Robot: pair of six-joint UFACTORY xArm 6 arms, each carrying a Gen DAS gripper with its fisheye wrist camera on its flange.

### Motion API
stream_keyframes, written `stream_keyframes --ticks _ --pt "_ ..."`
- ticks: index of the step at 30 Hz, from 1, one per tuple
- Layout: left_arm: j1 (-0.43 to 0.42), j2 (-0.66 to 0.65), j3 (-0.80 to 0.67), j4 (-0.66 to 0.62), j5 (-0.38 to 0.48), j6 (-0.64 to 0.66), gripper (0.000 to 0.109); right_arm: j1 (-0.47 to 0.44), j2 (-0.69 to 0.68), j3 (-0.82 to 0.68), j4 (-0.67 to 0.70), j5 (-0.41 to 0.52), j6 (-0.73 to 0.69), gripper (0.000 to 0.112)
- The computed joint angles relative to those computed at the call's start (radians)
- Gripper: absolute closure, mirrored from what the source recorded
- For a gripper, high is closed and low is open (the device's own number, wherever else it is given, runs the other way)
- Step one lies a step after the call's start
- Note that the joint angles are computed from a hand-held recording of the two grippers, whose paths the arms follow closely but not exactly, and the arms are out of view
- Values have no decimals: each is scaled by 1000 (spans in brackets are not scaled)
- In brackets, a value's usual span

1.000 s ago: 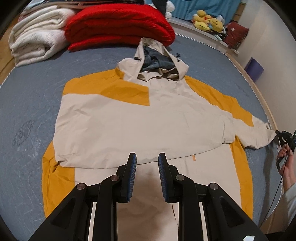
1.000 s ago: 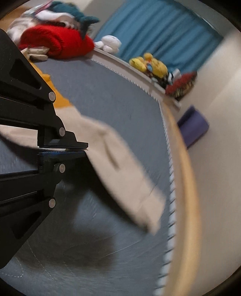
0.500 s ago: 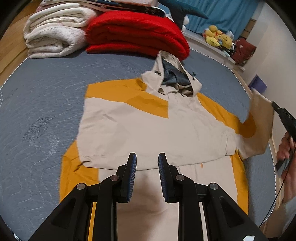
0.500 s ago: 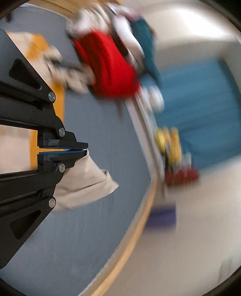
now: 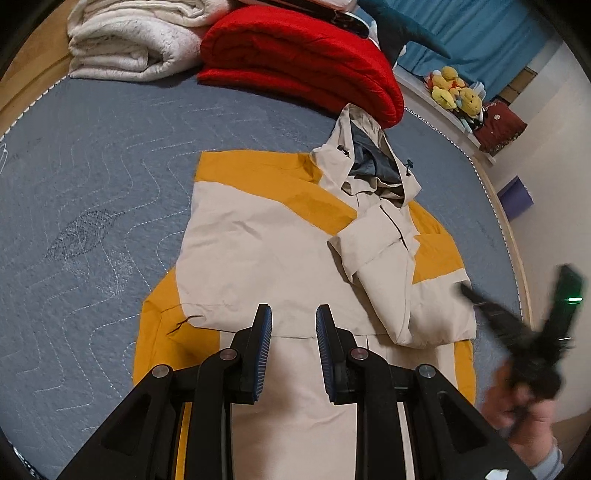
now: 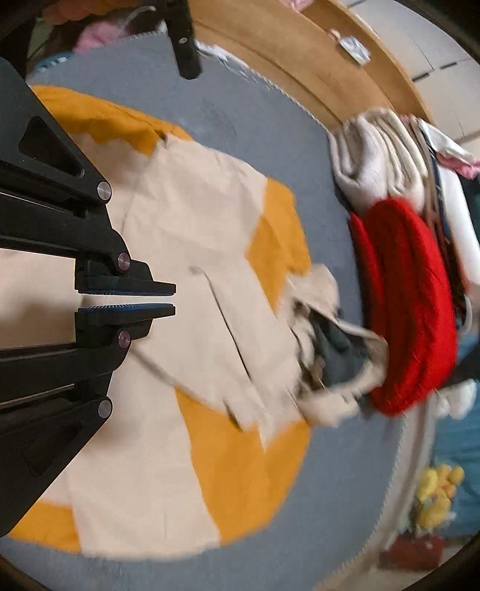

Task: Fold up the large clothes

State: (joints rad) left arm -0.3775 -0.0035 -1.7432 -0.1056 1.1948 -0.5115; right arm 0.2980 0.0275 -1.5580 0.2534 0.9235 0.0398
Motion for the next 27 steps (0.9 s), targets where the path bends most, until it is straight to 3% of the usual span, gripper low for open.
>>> stream_keyframes --ticks 6,9,12,16,20,22,24,27 --pt "-28 30 -17 -3 -22 -22 86 -88 -151 -39 -211 -50 133 106" --pt "-57 60 -37 2 -38 -27 86 -114 -284 37 -337 -127 234 102" --pt "-98 104 -65 19 -56 -31 86 -131 -373 111 -356 -156 262 100" --pt "-151 178 -108 29 -96 -35 86 -175 -361 144 -195 -87 123 99" --pt "-204 289 -196 18 -108 -28 84 -243 -293 162 -2 12 70 99" --pt "-225 341 -247 18 -101 -21 70 -273 -246 168 43 87 101 91" --pt "-253 408 -328 60 -67 -15 59 -311 -209 190 130 165 122 63" --pt "-284 497 -441 160 14 -6 52 -363 -170 239 209 248 186 59"
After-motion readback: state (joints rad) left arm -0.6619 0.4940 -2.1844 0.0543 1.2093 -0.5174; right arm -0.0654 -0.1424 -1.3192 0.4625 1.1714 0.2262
